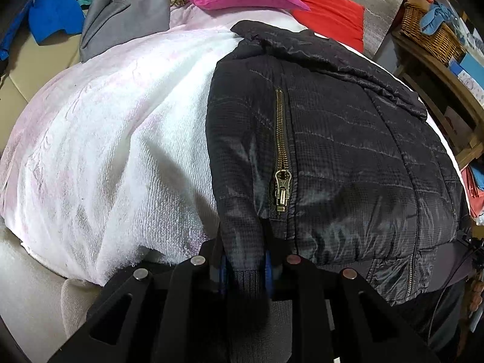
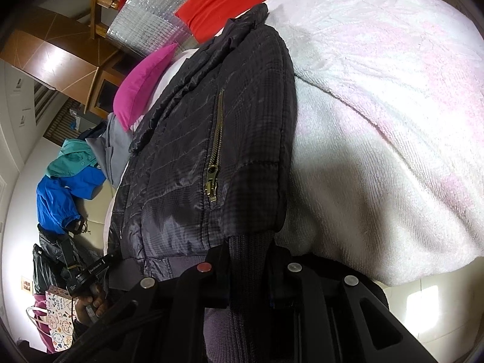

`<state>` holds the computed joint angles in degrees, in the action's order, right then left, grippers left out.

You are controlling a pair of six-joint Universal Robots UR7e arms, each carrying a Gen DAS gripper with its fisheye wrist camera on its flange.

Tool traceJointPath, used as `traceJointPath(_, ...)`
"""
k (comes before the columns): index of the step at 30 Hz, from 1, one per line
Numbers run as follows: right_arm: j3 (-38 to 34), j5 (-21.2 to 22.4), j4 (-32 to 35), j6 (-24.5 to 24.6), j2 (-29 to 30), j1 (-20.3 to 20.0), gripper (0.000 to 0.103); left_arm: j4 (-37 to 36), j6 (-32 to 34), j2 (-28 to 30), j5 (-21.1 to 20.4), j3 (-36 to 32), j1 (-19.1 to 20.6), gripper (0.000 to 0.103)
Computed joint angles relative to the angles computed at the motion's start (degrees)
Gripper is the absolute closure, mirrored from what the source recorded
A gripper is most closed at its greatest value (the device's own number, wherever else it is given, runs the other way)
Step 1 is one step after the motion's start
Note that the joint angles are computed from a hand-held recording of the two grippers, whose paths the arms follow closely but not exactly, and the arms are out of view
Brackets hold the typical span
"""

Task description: Fold large clothes

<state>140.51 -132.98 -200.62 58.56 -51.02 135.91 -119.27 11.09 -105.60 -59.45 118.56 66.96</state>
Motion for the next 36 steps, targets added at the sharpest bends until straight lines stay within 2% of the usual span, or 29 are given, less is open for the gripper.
traceJointPath(16, -0.1, 0.2, 1.0, -0.9, -0.5, -0.1, 0.086, -0.4, -0.5, -0.2, 1.5, 0.8, -0.8, 0.082)
traceJointPath(25, -0.3, 0.3, 2.8, -0.7, -0.9, -0.2, 0.086, -0.6, -0.5, 0.2, 0.7, 0.5, -0.2, 0.082)
traceJointPath(31, 0.0, 0.7, 1.7, -1.2, -0.7, -0.6, 0.086, -0.5, -0.3, 0.5, 1.2, 0.4, -0.2, 0.082)
traceJointPath(36, -0.5, 0.6, 4.2, -1.4, -1.5, -0.5, 0.086, -0.9, -0.2, 0.1, 1.5, 0.9, -0.6, 0.082)
